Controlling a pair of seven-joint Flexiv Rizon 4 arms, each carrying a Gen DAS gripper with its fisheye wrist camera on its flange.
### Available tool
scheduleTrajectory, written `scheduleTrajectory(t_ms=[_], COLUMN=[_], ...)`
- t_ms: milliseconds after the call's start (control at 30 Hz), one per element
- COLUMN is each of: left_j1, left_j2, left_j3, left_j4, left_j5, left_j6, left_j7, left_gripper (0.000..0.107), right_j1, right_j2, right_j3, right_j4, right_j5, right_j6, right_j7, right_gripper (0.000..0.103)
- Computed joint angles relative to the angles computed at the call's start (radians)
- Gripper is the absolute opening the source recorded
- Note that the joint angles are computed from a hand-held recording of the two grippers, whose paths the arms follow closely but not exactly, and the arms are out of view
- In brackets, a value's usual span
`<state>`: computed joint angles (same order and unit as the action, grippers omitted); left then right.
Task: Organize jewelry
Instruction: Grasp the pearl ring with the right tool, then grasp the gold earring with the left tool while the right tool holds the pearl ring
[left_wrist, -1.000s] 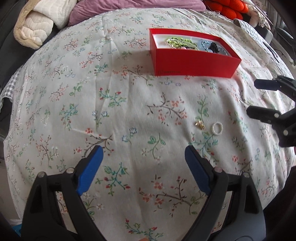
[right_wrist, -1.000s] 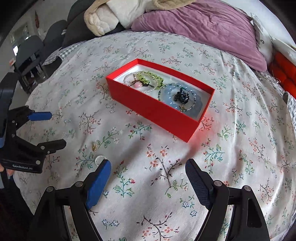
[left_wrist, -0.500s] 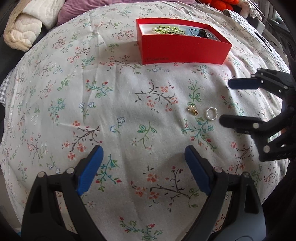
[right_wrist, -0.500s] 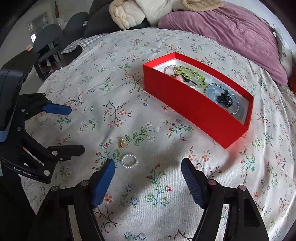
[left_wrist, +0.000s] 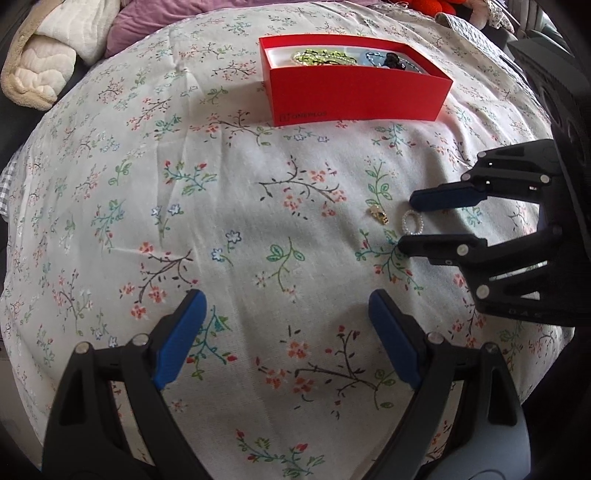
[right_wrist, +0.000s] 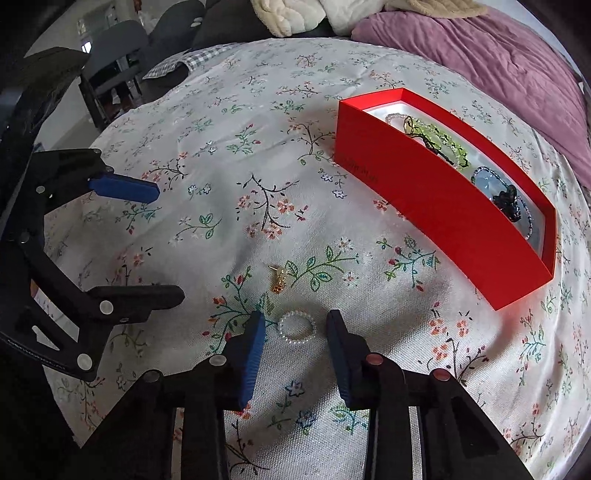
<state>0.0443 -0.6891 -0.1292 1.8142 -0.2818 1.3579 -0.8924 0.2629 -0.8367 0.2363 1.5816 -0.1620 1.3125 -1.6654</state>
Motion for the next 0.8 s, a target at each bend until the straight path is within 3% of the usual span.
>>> scheduleTrajectory(t_ms=[167, 267, 400, 567, 667, 800], left_j1=[0.037, 0.058, 0.082, 0.101, 0.089, 0.056], left_j2=[0.004, 0.005, 0.001, -0.012, -0.027, -0.039], left_j3=[-0.061, -0.101, -0.150, -0.198, -0.196, -0.171], left_j4=[0.021, 0.032, 0.036, 0.022, -0.001, -0.026], left_j5=[-0.016, -0.030, -0.061, -0.118, -0.141, -0.151], left_j6=[0.019, 0.033, 0.026, -0.014, -0.043, -0.063], left_j7=[0.052, 0.092, 0.137, 0.181, 0.198, 0.207], left_gripper=[0.089, 0.086, 0.078, 0.056, 0.045, 0.043], right_j1=[-0.015, -0.014, -0.005, -0.013, -0.025, -0.043], right_j2=[-0.003, 0.004, 0.016, 0.031, 0.041, 0.051], right_j3=[0.017, 0.011, -0.008, -0.017, -0.013, 0.001], right_j4=[-0.011, -0.006, 0.009, 0.026, 0.036, 0.044], right_j5=[0.013, 0.019, 0.019, 0.020, 0.024, 0.030], right_j6=[-0.022, -0.026, -0.015, 0.005, 0.013, 0.015], right_j7=[-0.017, -0.016, -0.001, 0.021, 0.029, 0.027], right_gripper=[0.013, 0.006, 0.005, 0.005, 0.005, 0.005])
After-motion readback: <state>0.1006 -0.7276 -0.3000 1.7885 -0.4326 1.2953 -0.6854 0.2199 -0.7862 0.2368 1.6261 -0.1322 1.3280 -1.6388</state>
